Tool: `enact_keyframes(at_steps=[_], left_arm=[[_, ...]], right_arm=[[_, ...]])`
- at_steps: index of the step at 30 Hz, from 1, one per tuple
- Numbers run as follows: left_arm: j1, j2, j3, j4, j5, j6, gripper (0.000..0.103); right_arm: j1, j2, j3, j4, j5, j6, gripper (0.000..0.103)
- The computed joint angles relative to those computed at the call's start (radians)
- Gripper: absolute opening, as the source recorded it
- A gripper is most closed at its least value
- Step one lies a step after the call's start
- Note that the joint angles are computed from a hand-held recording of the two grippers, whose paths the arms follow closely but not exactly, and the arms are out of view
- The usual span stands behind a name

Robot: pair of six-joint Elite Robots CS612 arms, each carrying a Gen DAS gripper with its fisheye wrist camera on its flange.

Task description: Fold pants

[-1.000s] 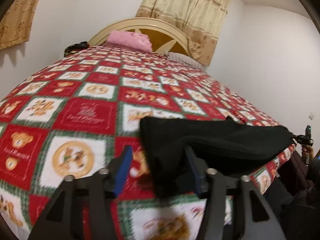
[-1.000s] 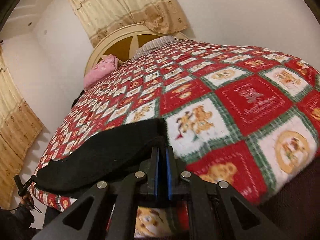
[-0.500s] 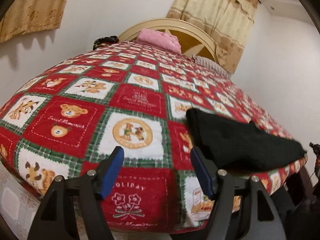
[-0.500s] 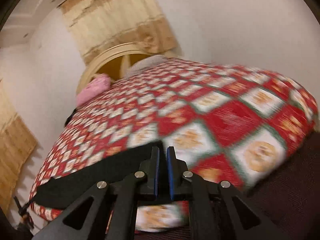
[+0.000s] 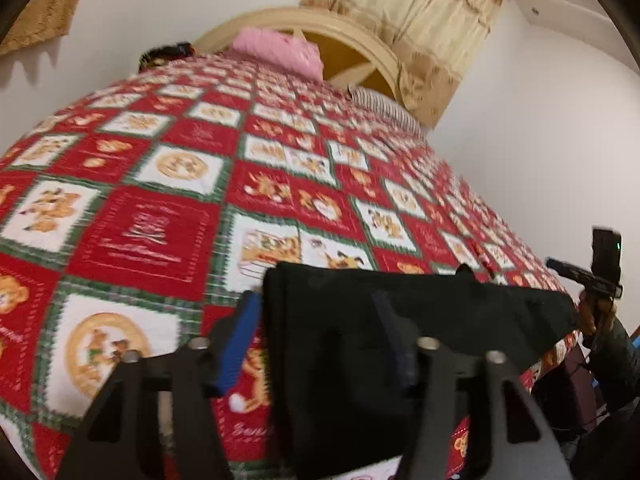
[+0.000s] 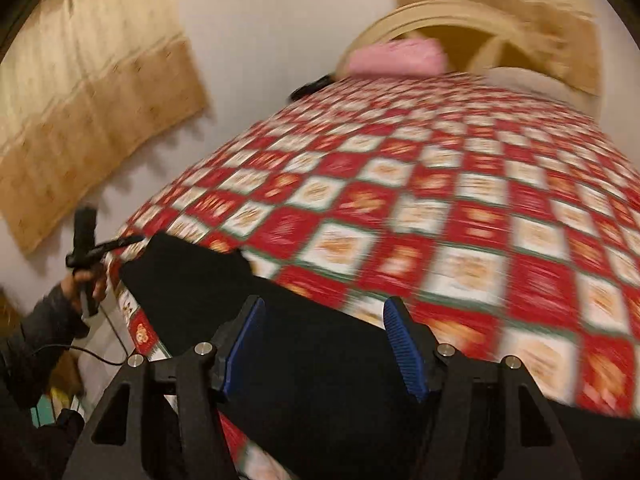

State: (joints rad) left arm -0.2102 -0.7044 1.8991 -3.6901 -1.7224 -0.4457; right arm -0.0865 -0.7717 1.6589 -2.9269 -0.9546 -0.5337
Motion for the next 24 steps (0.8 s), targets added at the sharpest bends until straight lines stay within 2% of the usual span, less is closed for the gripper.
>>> enact_keyframes(at_steps=[1,4,6,11,12,13,14,15,21,24], left_arm=[[-0.001,0.000,-0.003,0.016,-0.004,0.005,0.048],[-0.007,-0.001,-0.011,0.063,-0.012,0.014,0.048],[-0.015,-0.003,-0.007,0.068,0.013,0.017,0.048],[-0.015,-0.003,-0.008,0.067,0.013,0.008,0.048],[-0.015,-0.002,-0.010,0.065,0.008,0.009,0.041],[-0.016,-0.004,-0.010,0.070,0.006,0.019,0.019],[-0.018,-0.007,-0.013,0.091,0.007,0.035,0.009],[-0.020,-0.009,-0.015,0.098,0.007,0.042,0.009],[-0.021,-0.020,-0.017,0.059,0.022,0.052,0.009],[-0.016,-0.008,-0.034,0.091,0.019,0.042,0.009]], right_arm=[[0.015,0.010,-0.018,0.021,-0.003,-0.006,0.050],[0.057,0.051,-0.079,0.081,0.007,-0.002,0.048],[0.080,0.077,-0.118,0.135,0.012,-0.004,0.048],[0.120,0.122,-0.182,0.248,-0.011,-0.028,0.048],[0.126,0.129,-0.192,0.270,-0.017,-0.038,0.048],[0.131,0.132,-0.194,0.275,-0.031,-0.046,0.036],[0.138,0.134,-0.196,0.271,-0.056,-0.054,0.021],[0.146,0.136,-0.198,0.268,-0.094,-0.063,0.002],[0.135,0.115,-0.189,0.205,-0.049,-0.034,0.002],[0.141,0.126,-0.200,0.165,-0.092,-0.012,0.002]])
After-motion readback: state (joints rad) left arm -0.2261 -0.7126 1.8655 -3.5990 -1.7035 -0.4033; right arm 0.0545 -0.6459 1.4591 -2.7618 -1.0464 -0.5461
